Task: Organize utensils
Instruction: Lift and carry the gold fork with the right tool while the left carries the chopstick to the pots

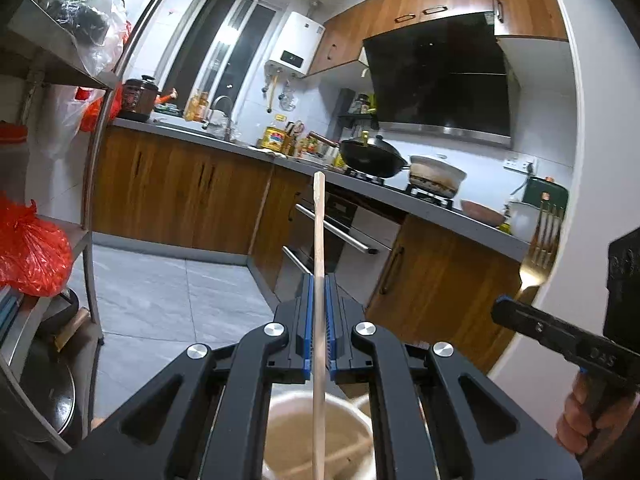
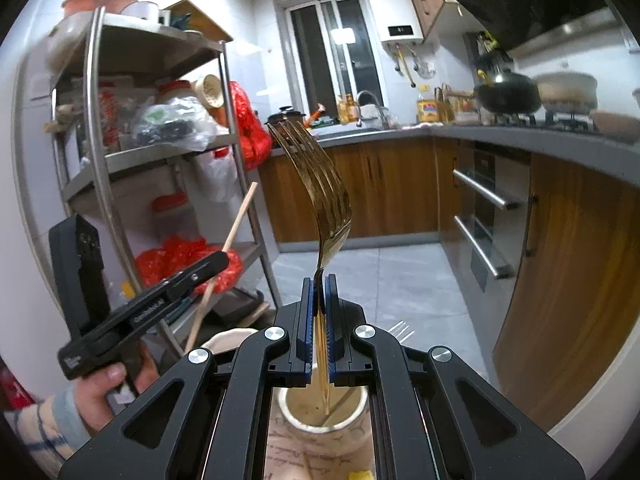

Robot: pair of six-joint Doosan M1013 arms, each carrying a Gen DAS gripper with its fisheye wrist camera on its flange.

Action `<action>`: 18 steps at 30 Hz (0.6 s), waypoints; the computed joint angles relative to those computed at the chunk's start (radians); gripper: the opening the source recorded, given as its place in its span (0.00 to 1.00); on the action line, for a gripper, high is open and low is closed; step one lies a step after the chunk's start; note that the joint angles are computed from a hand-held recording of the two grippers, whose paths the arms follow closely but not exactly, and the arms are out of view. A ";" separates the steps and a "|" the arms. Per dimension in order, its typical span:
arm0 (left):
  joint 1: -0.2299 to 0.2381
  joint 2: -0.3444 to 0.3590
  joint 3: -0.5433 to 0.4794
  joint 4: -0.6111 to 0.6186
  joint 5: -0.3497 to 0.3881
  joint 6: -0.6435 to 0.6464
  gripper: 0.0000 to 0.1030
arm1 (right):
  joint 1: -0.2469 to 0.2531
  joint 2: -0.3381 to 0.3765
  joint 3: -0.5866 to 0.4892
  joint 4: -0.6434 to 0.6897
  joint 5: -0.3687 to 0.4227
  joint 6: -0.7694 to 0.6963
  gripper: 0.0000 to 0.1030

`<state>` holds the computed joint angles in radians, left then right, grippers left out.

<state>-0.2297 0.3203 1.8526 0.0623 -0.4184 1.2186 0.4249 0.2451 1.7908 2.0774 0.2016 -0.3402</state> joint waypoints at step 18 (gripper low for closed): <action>-0.035 -0.002 0.044 -0.284 0.033 0.387 0.05 | 0.007 0.066 -0.021 -0.479 -0.037 0.512 0.06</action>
